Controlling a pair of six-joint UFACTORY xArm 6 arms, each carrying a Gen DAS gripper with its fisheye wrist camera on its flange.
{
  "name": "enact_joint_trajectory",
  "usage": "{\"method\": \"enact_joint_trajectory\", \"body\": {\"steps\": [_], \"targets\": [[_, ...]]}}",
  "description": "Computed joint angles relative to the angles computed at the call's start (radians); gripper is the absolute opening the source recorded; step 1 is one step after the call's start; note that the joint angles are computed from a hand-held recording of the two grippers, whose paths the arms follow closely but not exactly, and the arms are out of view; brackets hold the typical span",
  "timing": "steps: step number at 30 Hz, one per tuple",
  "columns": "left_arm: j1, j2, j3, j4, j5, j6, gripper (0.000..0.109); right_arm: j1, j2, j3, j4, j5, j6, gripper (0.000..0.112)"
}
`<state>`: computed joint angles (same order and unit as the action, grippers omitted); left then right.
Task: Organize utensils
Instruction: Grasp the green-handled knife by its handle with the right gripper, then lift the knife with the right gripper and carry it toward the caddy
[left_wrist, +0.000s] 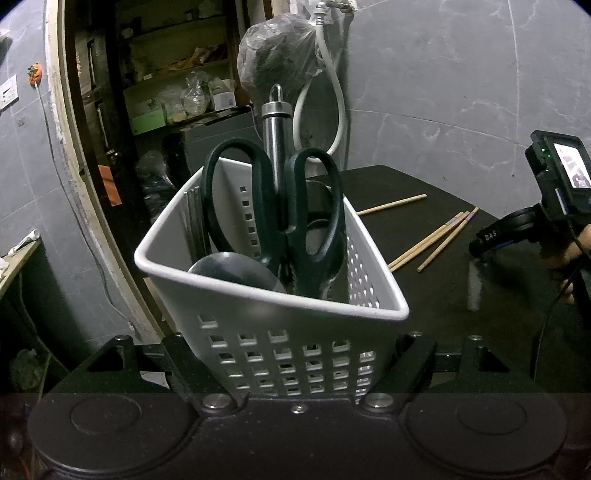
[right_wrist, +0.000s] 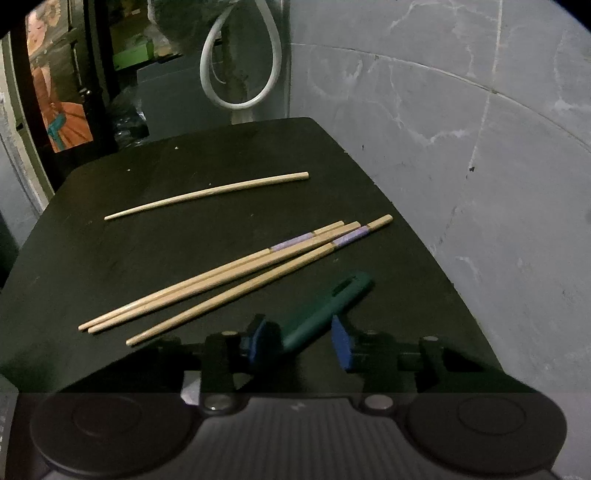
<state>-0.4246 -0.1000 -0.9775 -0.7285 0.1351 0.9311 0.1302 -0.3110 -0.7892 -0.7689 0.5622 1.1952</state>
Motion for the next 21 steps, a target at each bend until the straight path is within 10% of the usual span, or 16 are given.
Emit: {"method": "enact_joint_trajectory", "body": {"steps": [16, 21], "targets": [[0.0, 0.005, -0.006, -0.042, 0.005, 0.044, 0.08, 0.007, -0.099, 0.094, 0.131, -0.068, -0.254, 0.019], [-0.002, 0.004, -0.005, -0.043, 0.004, 0.045, 0.08, -0.033, -0.148, 0.155, 0.432, -0.164, -0.529, 0.03]]}}
